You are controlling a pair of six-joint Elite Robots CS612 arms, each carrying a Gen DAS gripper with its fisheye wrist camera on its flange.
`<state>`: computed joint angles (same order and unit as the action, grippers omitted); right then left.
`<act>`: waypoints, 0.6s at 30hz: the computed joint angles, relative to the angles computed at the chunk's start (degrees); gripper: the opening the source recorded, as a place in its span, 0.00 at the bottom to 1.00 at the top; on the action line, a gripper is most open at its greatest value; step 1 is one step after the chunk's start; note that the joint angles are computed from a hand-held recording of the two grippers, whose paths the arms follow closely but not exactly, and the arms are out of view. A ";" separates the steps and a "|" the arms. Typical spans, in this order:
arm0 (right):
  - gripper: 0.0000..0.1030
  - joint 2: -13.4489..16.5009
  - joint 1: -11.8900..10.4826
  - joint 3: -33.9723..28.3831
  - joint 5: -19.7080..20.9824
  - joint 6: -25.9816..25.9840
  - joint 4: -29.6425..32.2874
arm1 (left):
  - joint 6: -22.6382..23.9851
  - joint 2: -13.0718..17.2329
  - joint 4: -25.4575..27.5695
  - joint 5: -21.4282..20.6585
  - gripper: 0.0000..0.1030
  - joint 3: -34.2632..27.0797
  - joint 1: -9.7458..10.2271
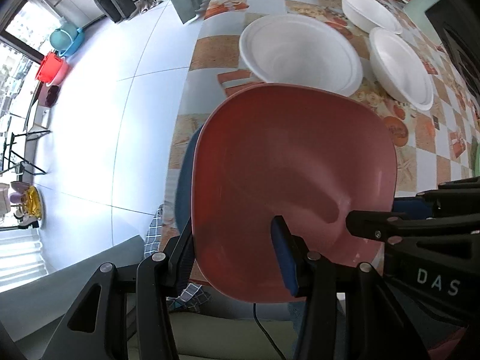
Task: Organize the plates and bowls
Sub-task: 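Lift the pink plate with both tools and carry it over the blue plate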
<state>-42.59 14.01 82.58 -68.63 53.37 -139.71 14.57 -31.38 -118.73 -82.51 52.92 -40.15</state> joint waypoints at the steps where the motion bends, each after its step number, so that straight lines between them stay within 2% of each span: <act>1: 0.28 0.20 -0.02 -0.19 0.28 0.08 0.05 | 0.17 0.32 0.29 0.06 0.50 -0.50 0.07; 8: 0.28 1.64 0.01 -2.22 1.07 0.85 0.77 | 1.46 1.50 0.84 0.89 0.51 -1.96 0.59; 12: 0.28 1.27 -0.26 -0.49 1.81 1.10 -1.32 | 2.66 2.25 0.15 1.77 0.53 -2.76 0.81; 15: 0.28 1.11 -0.31 0.58 2.88 0.40 -3.67 | 3.89 2.35 -0.82 3.13 0.62 -2.50 0.71; 16: 0.28 0.95 -0.21 0.56 2.51 -0.43 -3.14 | 4.29 2.15 -2.10 3.97 0.68 -1.89 0.60; 18: 0.34 -0.13 -0.11 2.09 0.98 -1.91 -3.07 | 4.74 1.67 -4.80 5.24 0.76 -0.54 0.49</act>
<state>-42.71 13.90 84.68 -67.65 51.45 -142.78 19.32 -29.71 -123.52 -77.27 52.38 -39.67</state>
